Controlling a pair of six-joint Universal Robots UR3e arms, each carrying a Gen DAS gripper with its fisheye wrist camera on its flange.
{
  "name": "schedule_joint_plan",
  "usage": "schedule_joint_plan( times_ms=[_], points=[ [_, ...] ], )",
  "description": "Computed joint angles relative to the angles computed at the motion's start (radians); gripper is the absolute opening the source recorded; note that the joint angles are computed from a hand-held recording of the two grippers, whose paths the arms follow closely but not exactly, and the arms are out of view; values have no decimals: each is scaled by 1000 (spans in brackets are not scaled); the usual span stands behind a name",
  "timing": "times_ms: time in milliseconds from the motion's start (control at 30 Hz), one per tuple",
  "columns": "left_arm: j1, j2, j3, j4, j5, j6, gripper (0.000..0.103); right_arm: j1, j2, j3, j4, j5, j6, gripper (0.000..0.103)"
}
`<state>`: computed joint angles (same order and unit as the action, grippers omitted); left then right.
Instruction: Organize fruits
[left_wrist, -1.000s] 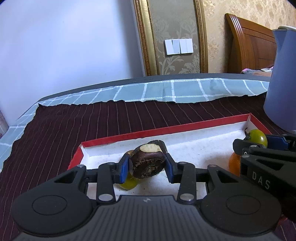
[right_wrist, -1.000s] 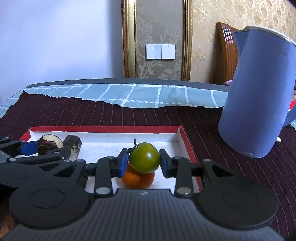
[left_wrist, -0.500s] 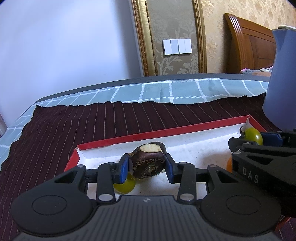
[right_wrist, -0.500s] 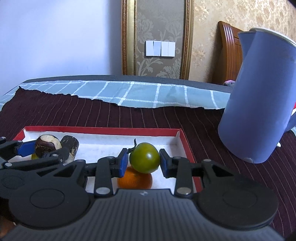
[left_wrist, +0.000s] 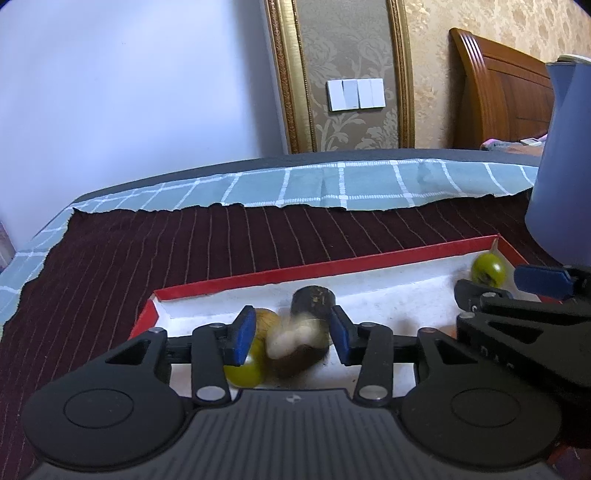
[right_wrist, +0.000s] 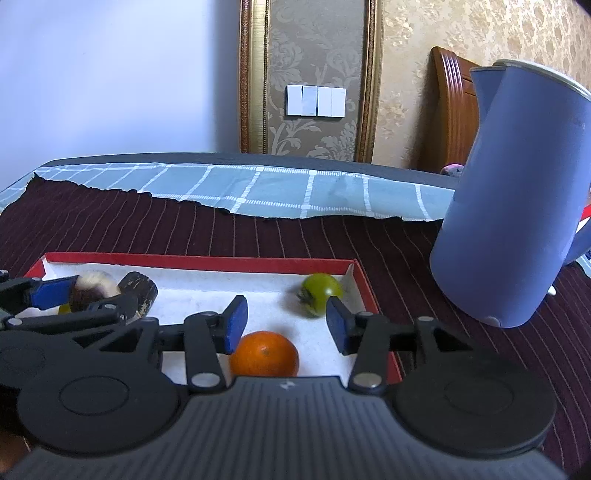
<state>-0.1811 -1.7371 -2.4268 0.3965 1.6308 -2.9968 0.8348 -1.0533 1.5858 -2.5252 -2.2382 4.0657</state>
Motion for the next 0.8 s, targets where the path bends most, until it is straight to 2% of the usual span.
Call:
schedule_joint_plan(
  times_ms=[67, 100, 433, 633, 700, 800],
  points=[
    [-1, 3, -2, 1, 4, -4, 56, 0, -3, 6, -4, -1, 2, 48],
    [-3, -1, -5, 16, 10, -3, 57, 0, -4, 8, -6, -4, 4, 49],
    [7, 45, -63, 48, -9, 17, 57, 14, -31, 49, -22, -15, 30, 54],
    [33, 98, -134, 80, -36, 32, 57, 37, -46, 61, -8, -34, 56, 65],
    [46, 121, -166, 95, -42, 44, 57, 51, -53, 69, -5, -43, 68, 71],
    [97, 192, -228, 85, -99, 55, 57, 74, -58, 70, 3, -63, 84, 77]
  ],
)
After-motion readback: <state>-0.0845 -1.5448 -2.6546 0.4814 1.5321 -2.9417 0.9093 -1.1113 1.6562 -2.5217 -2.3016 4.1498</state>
